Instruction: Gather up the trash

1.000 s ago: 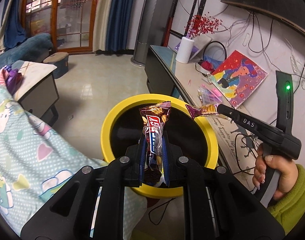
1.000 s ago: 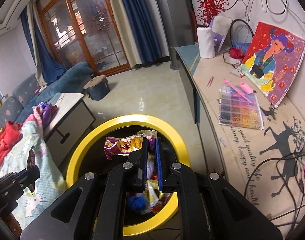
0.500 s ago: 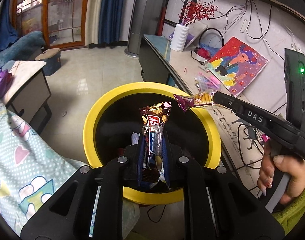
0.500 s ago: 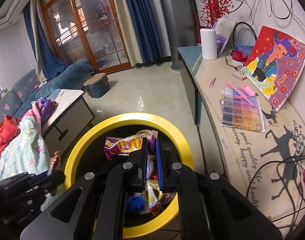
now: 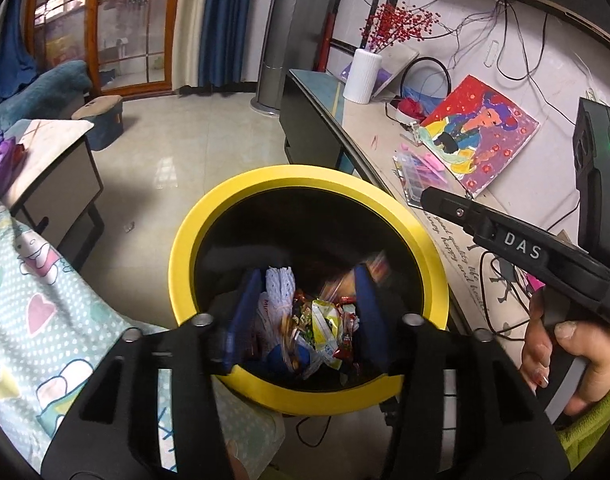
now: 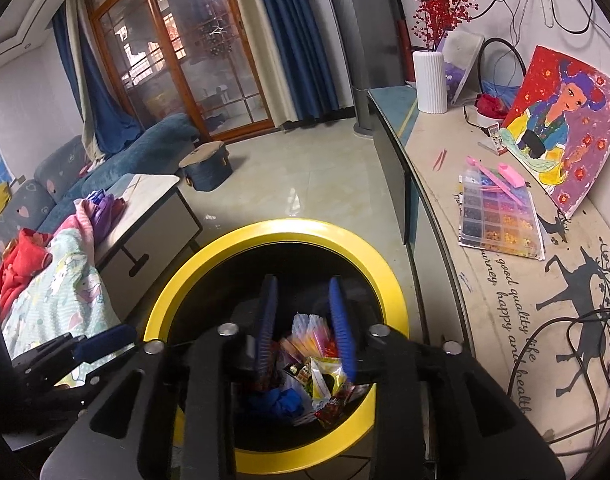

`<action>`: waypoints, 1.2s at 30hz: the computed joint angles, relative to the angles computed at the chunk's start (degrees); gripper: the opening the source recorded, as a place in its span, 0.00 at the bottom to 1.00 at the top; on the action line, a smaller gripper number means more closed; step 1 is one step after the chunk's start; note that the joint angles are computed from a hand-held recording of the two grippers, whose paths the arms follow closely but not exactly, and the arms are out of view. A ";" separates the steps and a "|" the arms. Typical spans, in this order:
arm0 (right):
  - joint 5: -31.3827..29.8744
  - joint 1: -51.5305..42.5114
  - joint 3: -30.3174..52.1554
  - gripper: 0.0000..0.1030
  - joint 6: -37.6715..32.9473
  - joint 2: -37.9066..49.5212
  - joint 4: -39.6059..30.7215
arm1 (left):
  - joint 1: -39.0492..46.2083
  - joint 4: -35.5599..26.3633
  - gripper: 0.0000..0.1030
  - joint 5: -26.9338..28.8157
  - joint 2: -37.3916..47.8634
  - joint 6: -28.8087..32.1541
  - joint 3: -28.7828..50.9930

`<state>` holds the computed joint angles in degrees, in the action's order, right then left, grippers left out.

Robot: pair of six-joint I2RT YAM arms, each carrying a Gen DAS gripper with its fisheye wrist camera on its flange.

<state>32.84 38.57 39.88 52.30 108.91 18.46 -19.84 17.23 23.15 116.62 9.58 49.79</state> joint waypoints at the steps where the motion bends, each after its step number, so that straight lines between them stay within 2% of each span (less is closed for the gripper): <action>1: 0.35 0.16 0.11 0.33 0.04 -0.19 -0.44 | 0.20 -0.14 0.46 -0.12 -0.12 -0.21 0.03; 2: 0.56 0.32 0.12 0.39 0.02 -0.44 -0.73 | 0.44 -0.31 0.52 -0.23 -0.26 -0.41 0.09; 6: 1.40 1.38 0.26 0.50 0.39 -1.17 -1.99 | 1.77 -0.38 0.69 -0.37 -1.50 -0.60 -0.59; 8: 1.77 2.26 0.87 0.62 0.67 -1.47 -3.62 | 2.38 -0.44 0.81 -1.29 -2.37 -0.57 -1.09; 11: 2.86 4.26 1.66 0.71 0.97 -1.98 -5.39 | 4.25 -0.80 0.89 -1.70 -3.88 0.25 -2.14; 13: 3.78 5.76 2.75 0.78 1.14 -2.34 -7.39 | 5.52 -0.91 0.89 -2.20 -4.87 0.70 -2.89; 15: 5.00 7.46 4.12 0.80 1.21 -2.41 -9.18 | 7.48 -1.00 0.89 -1.91 -6.17 1.10 -3.94; 17: 5.70 9.00 5.88 0.90 1.42 -2.08 -10.87 | 9.53 -0.82 0.89 -1.42 -7.65 1.55 -5.22; 18: 6.03 9.60 6.59 0.91 1.55 -1.86 -11.44 | 10.66 -0.42 0.89 -1.55 -8.72 1.73 -6.25; 24: 8.44 14.79 14.86 0.94 0.77 0.90 -16.89 | 18.11 0.57 0.89 0.51 -14.61 4.71 -11.52; 30: 8.13 18.84 22.29 0.94 -0.05 3.78 -21.86 | 27.01 -0.43 0.89 4.73 -20.15 7.47 -15.71; 36: 10.48 24.46 30.50 0.94 1.08 8.24 -27.12 | 35.25 -1.40 0.89 8.40 -25.30 11.35 -19.63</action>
